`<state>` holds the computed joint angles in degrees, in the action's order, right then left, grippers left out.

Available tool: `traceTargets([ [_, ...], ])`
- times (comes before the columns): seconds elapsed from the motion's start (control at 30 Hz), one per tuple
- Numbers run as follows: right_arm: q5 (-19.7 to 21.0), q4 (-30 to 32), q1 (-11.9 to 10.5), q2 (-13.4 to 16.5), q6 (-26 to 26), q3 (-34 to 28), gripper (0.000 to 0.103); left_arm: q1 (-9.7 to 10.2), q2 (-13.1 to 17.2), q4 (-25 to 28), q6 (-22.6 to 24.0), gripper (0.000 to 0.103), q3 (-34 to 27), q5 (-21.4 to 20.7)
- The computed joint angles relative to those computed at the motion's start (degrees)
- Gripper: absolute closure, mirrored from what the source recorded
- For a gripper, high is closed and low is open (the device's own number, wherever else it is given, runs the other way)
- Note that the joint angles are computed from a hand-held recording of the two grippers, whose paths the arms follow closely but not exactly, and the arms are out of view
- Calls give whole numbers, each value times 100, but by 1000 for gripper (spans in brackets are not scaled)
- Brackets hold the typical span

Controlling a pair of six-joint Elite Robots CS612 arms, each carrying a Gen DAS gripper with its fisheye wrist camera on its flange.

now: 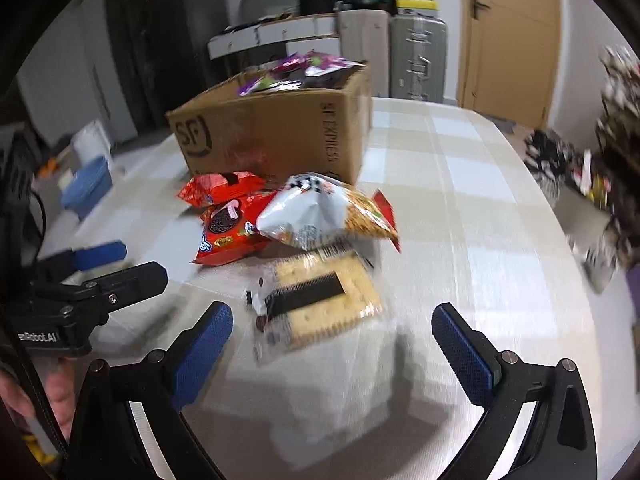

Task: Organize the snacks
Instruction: 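Grasp the cracker pack with the right tool while the left tool grasps the red Oreo pack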

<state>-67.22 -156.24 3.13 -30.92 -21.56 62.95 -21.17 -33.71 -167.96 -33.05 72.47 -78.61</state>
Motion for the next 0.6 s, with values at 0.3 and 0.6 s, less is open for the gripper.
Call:
traceTargets([
  [0.3,-493,861,196,391,-741,-786,8,91,316,401,-138,0,-542,-195],
  [0.6,-113,822,120,385,-667,-706,37,147,534,672,-285,0,-927,-271],
])
